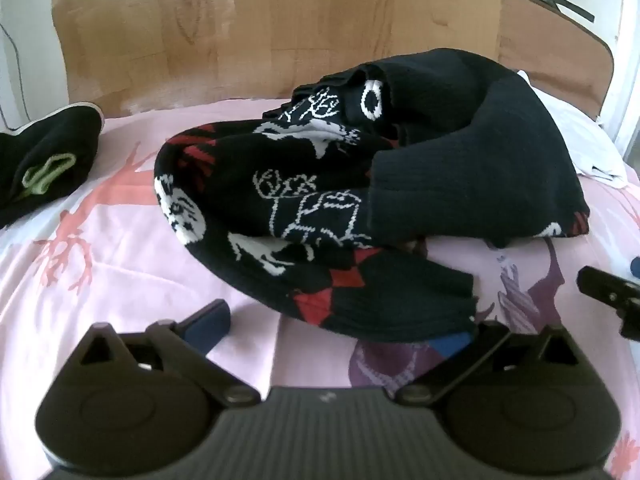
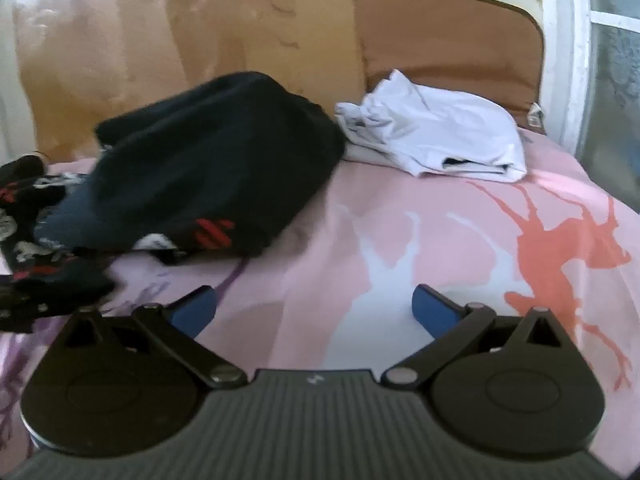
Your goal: Fold small clothes
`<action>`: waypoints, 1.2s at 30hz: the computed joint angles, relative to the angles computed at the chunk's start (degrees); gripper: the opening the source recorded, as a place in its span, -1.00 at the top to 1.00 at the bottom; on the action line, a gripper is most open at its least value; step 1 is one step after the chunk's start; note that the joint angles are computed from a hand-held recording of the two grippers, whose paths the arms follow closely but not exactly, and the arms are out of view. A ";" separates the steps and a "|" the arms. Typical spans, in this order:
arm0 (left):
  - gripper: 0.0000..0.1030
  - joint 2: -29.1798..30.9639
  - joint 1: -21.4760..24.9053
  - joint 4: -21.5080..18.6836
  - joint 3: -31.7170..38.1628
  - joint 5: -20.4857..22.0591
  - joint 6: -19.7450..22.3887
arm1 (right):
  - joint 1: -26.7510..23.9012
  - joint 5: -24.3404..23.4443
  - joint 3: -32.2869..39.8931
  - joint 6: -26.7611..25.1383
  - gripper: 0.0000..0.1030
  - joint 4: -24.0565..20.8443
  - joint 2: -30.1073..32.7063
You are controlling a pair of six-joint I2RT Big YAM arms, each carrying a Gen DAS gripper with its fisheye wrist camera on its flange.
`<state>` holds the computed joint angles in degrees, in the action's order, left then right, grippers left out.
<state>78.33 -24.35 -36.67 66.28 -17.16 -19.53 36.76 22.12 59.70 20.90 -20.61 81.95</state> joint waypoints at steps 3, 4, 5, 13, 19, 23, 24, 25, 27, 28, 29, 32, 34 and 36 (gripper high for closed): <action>-1.00 -0.63 0.06 0.90 -0.85 0.20 0.35 | 1.10 2.63 0.65 -8.25 -1.00 5.41 1.51; -1.00 -1.15 0.11 1.61 -1.55 0.49 1.10 | 1.50 3.68 1.50 -12.50 -0.97 7.10 2.53; -1.00 -1.96 0.34 2.66 -2.60 1.26 2.19 | 3.04 5.69 -0.44 -16.90 -0.95 11.66 1.34; -0.99 -9.70 4.11 10.68 -10.89 2.90 1.13 | 8.58 7.44 2.61 -44.00 -0.80 19.45 4.58; -0.98 -12.83 5.17 11.22 -11.52 -0.91 1.79 | 7.82 7.12 10.95 -43.24 0.73 16.27 10.94; -0.99 -12.55 6.55 10.99 -10.70 -1.73 -0.06 | 5.75 14.50 8.26 -28.23 0.78 21.39 4.28; -0.99 -11.81 7.15 10.60 -9.92 -0.94 -0.84 | 5.62 19.40 7.46 -26.42 0.77 22.16 3.06; -0.99 -10.11 7.94 10.53 -8.48 0.51 -1.29 | 5.16 22.43 7.26 -23.50 0.75 20.05 1.82; -0.99 -7.67 8.41 10.24 -6.48 2.04 -2.58 | 4.32 22.78 7.19 -14.00 0.59 9.39 -1.03; -0.98 -6.81 8.00 10.34 -5.91 2.08 -2.86 | 4.49 23.05 5.76 -11.58 0.52 6.60 -2.69; -0.98 -5.87 7.82 10.40 -5.13 2.55 -3.01 | 5.13 24.14 5.46 -11.00 0.43 4.55 -3.36; -0.93 -4.18 6.32 11.06 -4.36 3.18 -2.45 | 6.21 23.84 2.83 -14.63 0.10 3.86 -6.40; -0.93 -3.11 4.98 10.76 -3.69 2.36 -1.93 | 7.59 20.94 1.66 -19.68 0.02 4.78 -6.92; -0.93 -2.20 4.39 10.30 -2.81 1.94 -1.73 | 10.64 22.55 1.66 -24.78 -0.14 5.97 -5.64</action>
